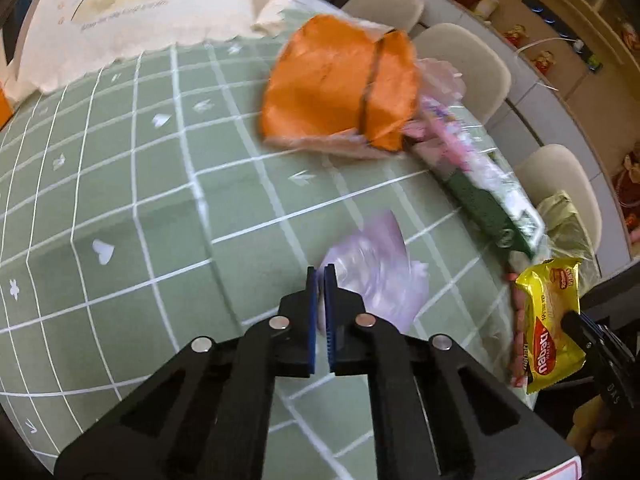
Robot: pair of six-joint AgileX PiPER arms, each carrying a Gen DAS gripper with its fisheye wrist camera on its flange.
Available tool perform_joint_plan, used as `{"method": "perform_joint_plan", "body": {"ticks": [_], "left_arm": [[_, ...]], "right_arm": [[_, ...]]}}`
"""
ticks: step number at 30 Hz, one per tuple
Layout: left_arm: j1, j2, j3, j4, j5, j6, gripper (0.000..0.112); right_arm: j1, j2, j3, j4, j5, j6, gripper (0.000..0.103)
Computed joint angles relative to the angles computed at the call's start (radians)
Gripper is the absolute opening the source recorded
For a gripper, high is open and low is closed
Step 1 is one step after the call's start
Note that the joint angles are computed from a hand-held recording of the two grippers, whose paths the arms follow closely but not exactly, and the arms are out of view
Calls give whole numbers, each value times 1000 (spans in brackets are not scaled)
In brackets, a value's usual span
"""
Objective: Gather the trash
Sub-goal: 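Grasp the purple wrapper with the left tool while the right tool holds the candy bar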
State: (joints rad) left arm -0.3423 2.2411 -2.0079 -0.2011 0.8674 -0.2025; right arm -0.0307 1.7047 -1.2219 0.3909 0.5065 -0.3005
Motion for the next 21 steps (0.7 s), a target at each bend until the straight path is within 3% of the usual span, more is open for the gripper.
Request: {"method": "perform_joint_plan", "body": {"ticks": [11,12,15,17,21], "left_arm": [[-71,-180,88,37,-94,6,2],[-60,-192,118,-11,-117,37,6],[-26,-232,261,-175,-221,185,42],[-34,-229,317,-138,-272,203,42],[-31,-141,268,-86,-245,205,42]], "right_arm": [[-150,-143,5,78,42,-121,11],[-158,-145,1,86,49,-135,11],[-186,-156,13,128,59,-185,11],[-200,-153,14,131,74,-189,11],[-212,-150,23,101,91,-168,11]]}}
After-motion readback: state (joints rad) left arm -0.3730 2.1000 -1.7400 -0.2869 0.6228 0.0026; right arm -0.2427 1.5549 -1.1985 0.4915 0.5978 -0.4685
